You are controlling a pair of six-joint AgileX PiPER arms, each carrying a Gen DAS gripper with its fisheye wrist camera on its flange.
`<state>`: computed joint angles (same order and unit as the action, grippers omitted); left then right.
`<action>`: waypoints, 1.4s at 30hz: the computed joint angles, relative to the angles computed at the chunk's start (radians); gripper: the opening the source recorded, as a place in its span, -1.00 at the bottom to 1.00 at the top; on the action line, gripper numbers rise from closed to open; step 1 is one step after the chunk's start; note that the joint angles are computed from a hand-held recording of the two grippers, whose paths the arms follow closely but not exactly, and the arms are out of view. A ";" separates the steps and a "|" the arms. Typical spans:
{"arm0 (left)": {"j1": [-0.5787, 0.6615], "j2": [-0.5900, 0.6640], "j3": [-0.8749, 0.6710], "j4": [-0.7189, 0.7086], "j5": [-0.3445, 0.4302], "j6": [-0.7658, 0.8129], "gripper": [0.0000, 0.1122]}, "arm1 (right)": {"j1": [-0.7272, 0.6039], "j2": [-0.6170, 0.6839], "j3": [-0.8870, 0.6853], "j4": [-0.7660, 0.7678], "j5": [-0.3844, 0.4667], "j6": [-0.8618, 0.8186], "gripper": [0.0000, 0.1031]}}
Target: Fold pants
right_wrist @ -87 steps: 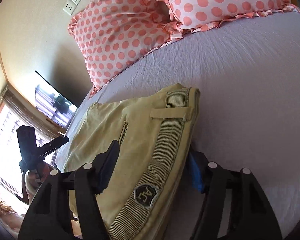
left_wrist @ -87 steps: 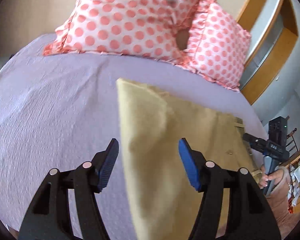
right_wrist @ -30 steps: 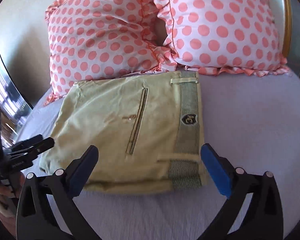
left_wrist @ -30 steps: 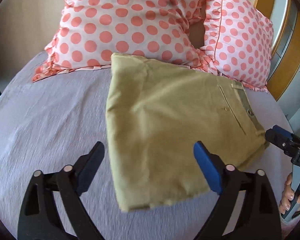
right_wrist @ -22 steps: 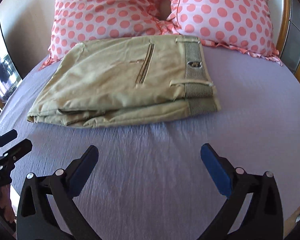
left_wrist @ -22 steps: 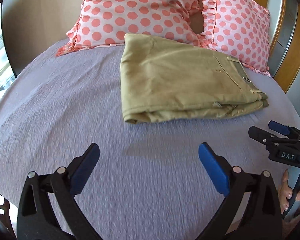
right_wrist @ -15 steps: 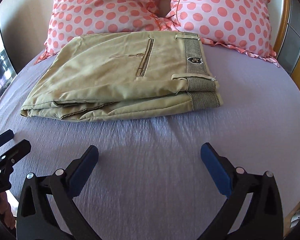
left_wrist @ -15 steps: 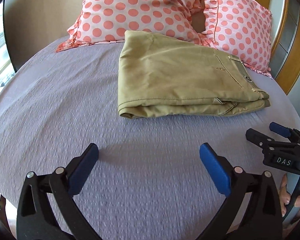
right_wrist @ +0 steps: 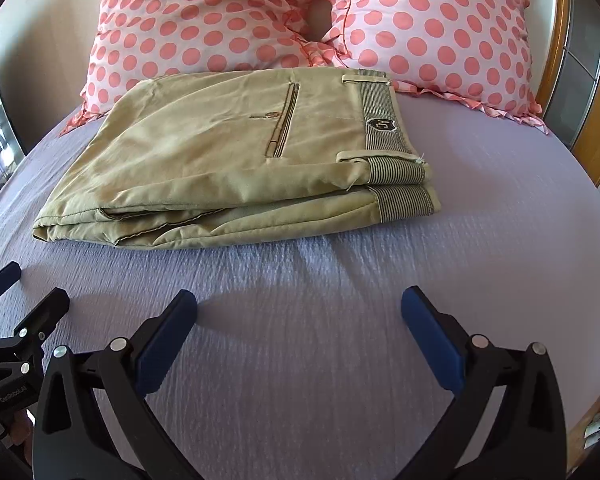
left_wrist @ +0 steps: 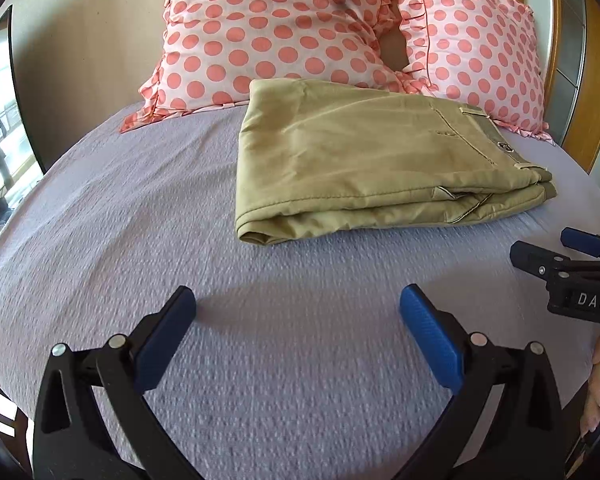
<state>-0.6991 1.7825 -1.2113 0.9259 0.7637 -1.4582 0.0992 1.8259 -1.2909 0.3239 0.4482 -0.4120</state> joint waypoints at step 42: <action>-0.004 0.007 -0.004 0.005 0.004 -0.012 0.80 | -0.001 -0.001 0.002 0.003 -0.002 -0.003 0.97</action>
